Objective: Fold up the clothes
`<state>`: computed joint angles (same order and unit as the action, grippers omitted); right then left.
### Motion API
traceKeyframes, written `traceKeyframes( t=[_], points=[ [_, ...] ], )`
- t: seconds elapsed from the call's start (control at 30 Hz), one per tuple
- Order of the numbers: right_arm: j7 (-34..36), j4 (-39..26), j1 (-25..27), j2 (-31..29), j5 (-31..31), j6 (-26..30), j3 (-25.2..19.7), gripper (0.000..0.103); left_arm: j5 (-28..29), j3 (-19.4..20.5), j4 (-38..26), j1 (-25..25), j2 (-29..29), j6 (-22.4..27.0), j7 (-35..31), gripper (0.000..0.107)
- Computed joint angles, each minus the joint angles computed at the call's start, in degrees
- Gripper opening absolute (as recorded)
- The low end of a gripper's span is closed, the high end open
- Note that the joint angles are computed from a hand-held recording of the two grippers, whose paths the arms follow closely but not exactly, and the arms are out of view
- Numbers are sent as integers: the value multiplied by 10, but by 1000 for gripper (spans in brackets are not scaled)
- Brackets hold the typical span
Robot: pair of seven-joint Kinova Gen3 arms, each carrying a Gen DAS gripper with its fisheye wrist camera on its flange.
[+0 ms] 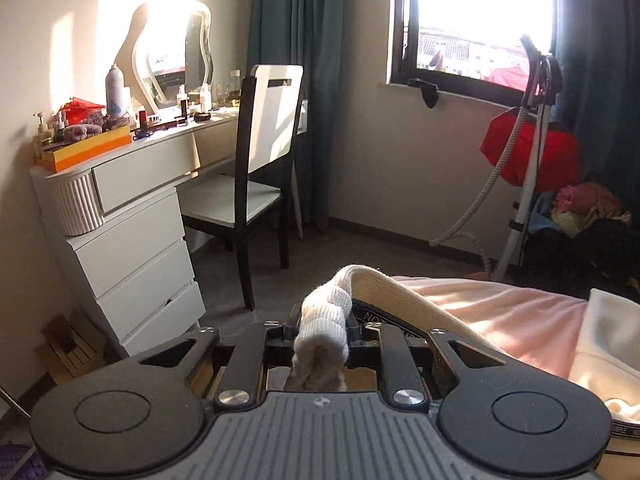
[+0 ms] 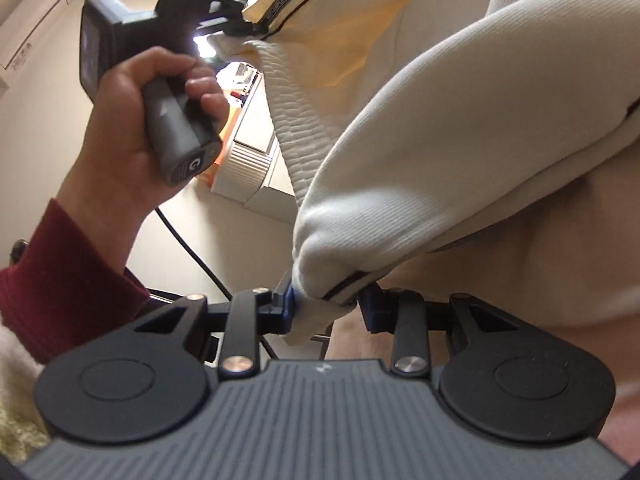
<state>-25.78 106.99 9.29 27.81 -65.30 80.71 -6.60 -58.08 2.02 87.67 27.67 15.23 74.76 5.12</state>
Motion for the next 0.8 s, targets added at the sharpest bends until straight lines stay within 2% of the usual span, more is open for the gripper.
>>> traceKeyframes(
  t=[0.1,0.2,0.27,0.3,0.37,0.43,0.47,0.53,0.57,0.63,0.73,0.8],
  points=[
    [-2,-5,-12,6,4,-21,-11,38,-6,23,52,-50,0,-70,22,20],
    [-7,-11,-6,16,8,-16,-15,39,-24,-6,86,-25,5,-102,33,24],
    [-13,-17,-4,20,11,2,-8,48,-34,-6,103,-19,-2,-114,34,26],
    [-26,-33,-6,21,12,19,-8,55,-38,-3,112,-15,-9,-117,36,27],
    [-27,-49,17,26,21,59,-22,102,-42,16,127,-13,-26,-121,42,48],
    [-8,-47,44,-1,25,69,-27,103,-51,22,133,11,-36,-101,60,55],
    [5,-46,66,-16,30,69,-40,103,-56,34,132,21,-38,-81,70,66],
    [13,-53,82,-50,34,65,-45,103,-64,41,124,58,-41,-37,80,79],
    [20,-57,96,-66,39,74,-40,103,-72,51,122,73,-44,-18,84,80],
    [48,-63,105,-101,32,82,-18,103,-81,80,107,94,-47,18,94,82],
    [116,-81,164,-129,39,134,41,103,-93,104,62,144,-37,77,106,87],
    [150,-104,185,-141,31,158,79,103,-111,114,26,185,-18,118,115,90]
  ],
)
